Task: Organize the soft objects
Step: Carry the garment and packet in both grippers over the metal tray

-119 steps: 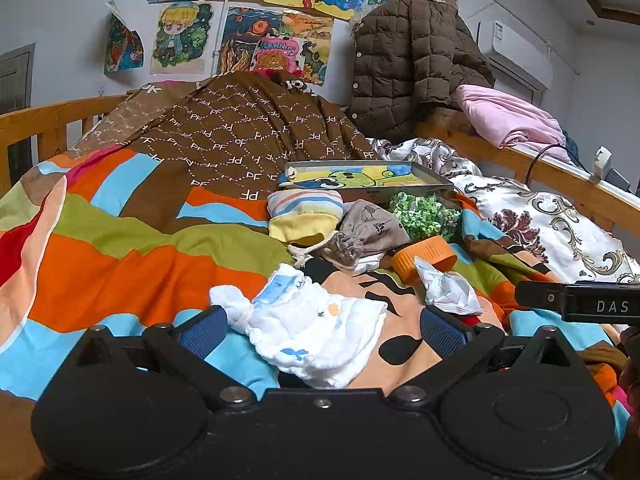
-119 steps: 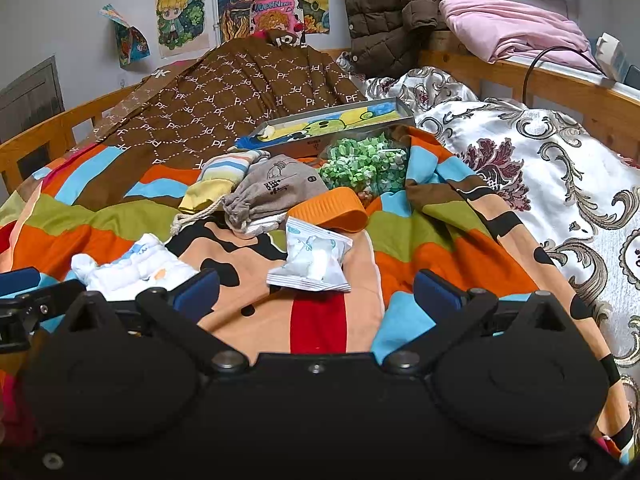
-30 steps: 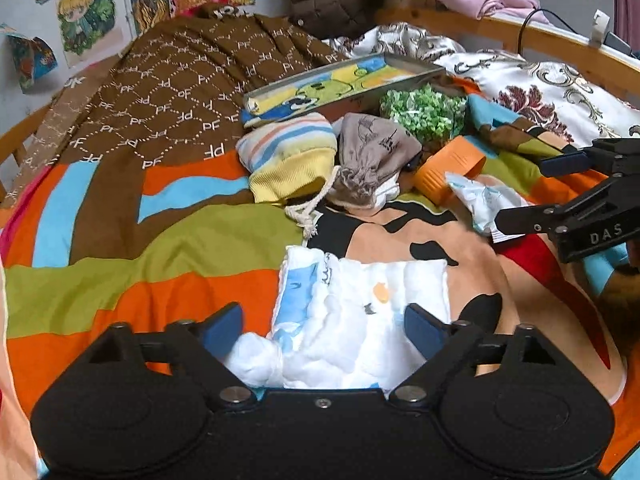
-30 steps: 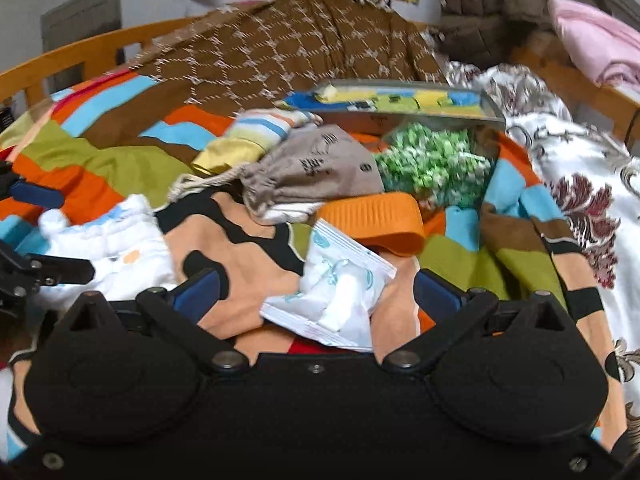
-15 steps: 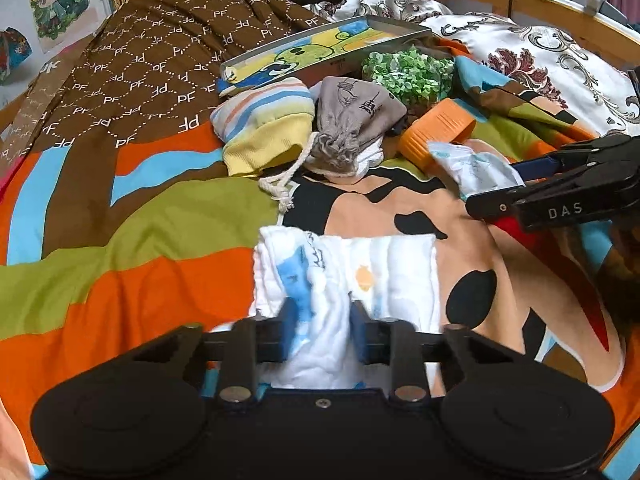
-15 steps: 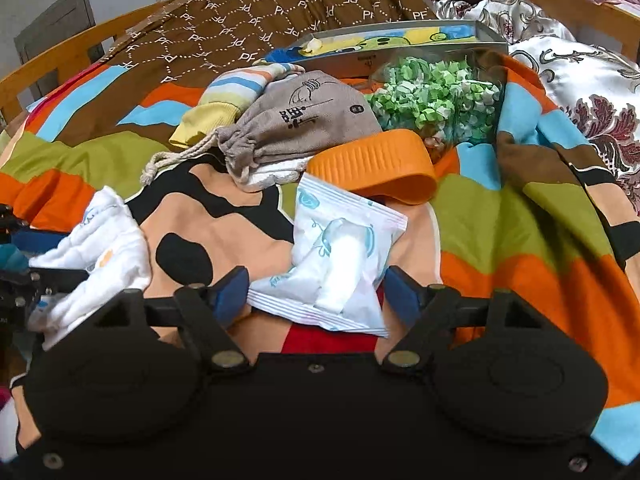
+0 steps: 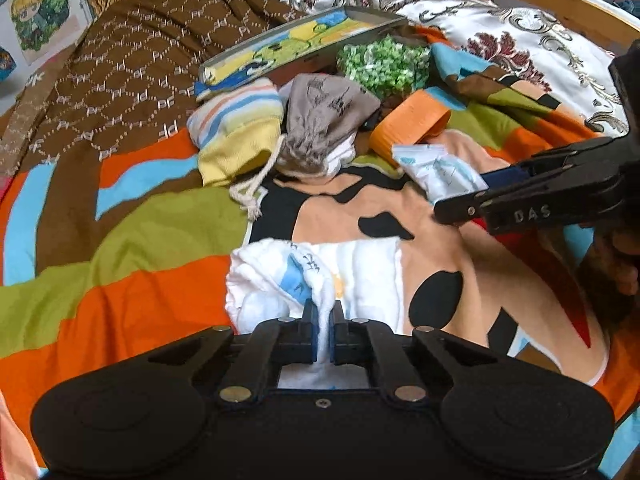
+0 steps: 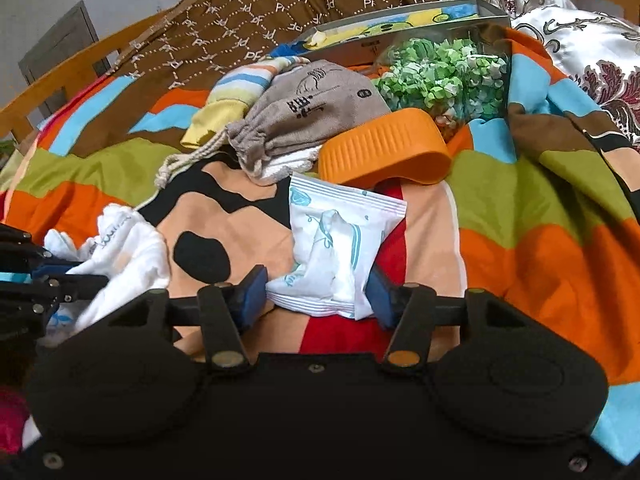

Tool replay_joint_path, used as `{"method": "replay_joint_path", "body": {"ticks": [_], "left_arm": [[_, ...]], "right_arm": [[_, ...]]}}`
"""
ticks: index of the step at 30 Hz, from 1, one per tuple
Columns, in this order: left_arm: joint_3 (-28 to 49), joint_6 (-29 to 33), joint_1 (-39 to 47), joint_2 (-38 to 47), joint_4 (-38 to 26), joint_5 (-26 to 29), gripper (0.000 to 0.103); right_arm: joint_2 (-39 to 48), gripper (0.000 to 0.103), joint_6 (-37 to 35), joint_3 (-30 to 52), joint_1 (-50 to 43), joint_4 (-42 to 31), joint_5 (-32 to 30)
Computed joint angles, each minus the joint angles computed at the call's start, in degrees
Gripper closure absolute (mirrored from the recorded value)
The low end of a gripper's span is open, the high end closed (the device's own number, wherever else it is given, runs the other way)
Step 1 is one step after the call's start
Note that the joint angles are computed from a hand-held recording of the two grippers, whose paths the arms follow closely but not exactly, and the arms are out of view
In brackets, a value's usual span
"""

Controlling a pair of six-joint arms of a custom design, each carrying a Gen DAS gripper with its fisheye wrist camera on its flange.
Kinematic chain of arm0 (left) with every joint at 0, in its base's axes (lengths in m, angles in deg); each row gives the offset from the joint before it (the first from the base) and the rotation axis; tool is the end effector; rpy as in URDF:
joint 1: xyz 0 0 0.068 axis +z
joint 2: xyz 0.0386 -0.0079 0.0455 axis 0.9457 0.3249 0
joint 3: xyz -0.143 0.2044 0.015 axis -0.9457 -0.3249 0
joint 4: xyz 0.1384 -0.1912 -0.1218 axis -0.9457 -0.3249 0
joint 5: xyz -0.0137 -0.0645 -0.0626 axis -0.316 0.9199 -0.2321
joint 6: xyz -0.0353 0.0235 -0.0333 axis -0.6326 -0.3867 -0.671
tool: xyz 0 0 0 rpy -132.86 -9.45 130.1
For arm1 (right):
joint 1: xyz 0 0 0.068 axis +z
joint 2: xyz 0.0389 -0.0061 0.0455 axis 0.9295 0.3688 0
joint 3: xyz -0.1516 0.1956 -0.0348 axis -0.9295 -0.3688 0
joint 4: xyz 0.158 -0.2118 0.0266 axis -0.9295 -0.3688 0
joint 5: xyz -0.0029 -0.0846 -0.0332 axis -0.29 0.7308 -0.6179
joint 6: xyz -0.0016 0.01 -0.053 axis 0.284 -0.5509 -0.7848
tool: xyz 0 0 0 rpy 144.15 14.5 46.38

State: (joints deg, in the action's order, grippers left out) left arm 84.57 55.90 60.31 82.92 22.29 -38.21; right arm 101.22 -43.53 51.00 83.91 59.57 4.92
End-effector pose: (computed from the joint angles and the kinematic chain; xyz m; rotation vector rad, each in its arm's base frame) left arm 0.2946 -0.0610 0.1512 0.8140 2.3402 -0.0726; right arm 0.2860 0.0787 0.1003 0.0671 2.3263 0.2698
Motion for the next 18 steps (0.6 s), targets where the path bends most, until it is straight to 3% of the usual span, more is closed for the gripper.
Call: {"method": "replay_joint_path", "body": {"ticks": [10, 18], "left_arm": [[0.30, -1.94, -2.22, -8.69, -3.07, -0.39, 0.099], [8.09, -0.60, -6.44, -10.42, -9.69, -2.67, 0.099]], "right_arm": [[-10.90, 0.060, -1.70, -5.59, 3.55, 0.68, 1.92], [-23.58, 0.060, -2.71, -10.60, 4.76, 2.16, 3.38]]}}
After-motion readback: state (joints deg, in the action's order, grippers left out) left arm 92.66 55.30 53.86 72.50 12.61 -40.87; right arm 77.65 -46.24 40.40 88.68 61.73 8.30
